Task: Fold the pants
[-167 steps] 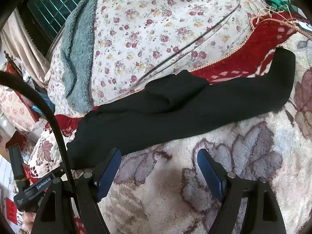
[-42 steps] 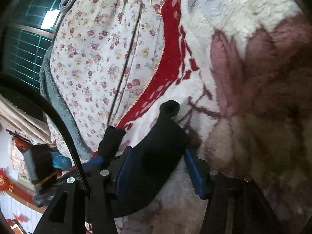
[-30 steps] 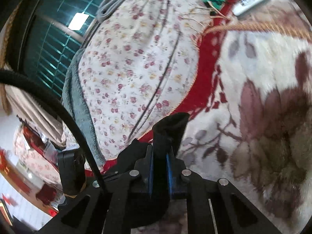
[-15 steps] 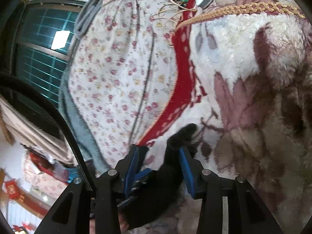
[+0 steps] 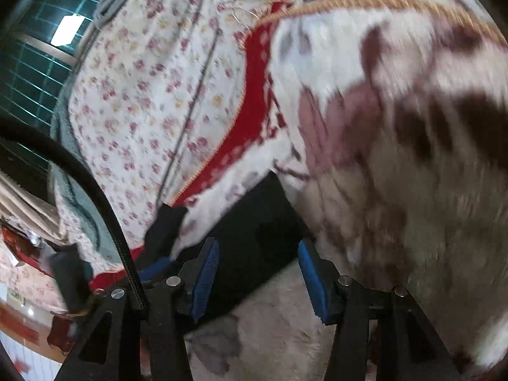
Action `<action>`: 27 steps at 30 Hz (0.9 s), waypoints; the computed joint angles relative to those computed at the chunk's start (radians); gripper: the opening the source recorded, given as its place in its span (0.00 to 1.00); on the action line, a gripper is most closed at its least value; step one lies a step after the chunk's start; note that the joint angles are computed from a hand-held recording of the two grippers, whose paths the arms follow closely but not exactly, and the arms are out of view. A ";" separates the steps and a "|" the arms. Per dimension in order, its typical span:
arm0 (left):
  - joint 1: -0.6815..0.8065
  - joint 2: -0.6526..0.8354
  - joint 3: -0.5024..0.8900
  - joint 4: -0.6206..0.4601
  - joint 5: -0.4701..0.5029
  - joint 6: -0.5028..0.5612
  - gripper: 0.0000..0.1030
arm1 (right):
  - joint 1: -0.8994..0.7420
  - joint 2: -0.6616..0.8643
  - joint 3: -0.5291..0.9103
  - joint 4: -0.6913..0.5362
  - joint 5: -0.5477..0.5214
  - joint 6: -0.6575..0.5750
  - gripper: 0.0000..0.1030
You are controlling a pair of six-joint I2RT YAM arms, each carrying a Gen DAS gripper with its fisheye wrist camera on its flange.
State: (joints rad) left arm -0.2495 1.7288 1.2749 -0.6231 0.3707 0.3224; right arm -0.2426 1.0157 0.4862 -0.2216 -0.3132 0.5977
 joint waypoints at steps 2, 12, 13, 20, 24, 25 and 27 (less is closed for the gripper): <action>0.049 -0.030 -0.020 -0.027 0.038 -0.003 0.24 | 0.022 0.067 0.003 0.047 0.042 -0.006 0.48; 0.435 -0.203 -0.213 -0.062 0.128 0.058 0.24 | 0.076 -0.030 -0.047 0.080 0.110 -0.017 0.07; 0.486 -0.195 -0.218 -0.073 0.134 0.073 0.24 | 0.070 -0.016 -0.038 0.056 0.119 -0.009 0.08; 0.680 -0.077 -0.084 -0.213 0.215 0.135 0.31 | 0.238 -0.093 0.036 -0.011 0.226 0.054 0.54; 0.740 -0.017 0.017 -0.205 0.243 0.051 0.57 | 0.490 0.144 0.214 0.061 0.297 -0.028 0.59; 0.750 0.019 0.067 -0.228 0.254 0.041 0.57 | 0.521 0.205 0.260 0.065 0.303 -0.040 0.59; 0.752 0.063 0.125 -0.238 0.260 0.016 0.57 | 0.598 0.402 0.424 0.063 0.316 -0.094 0.59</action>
State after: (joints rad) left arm 0.5029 1.7915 1.3997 -0.8610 0.6308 0.3389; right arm 0.3552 1.4179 0.9104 -0.1588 0.0024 0.5039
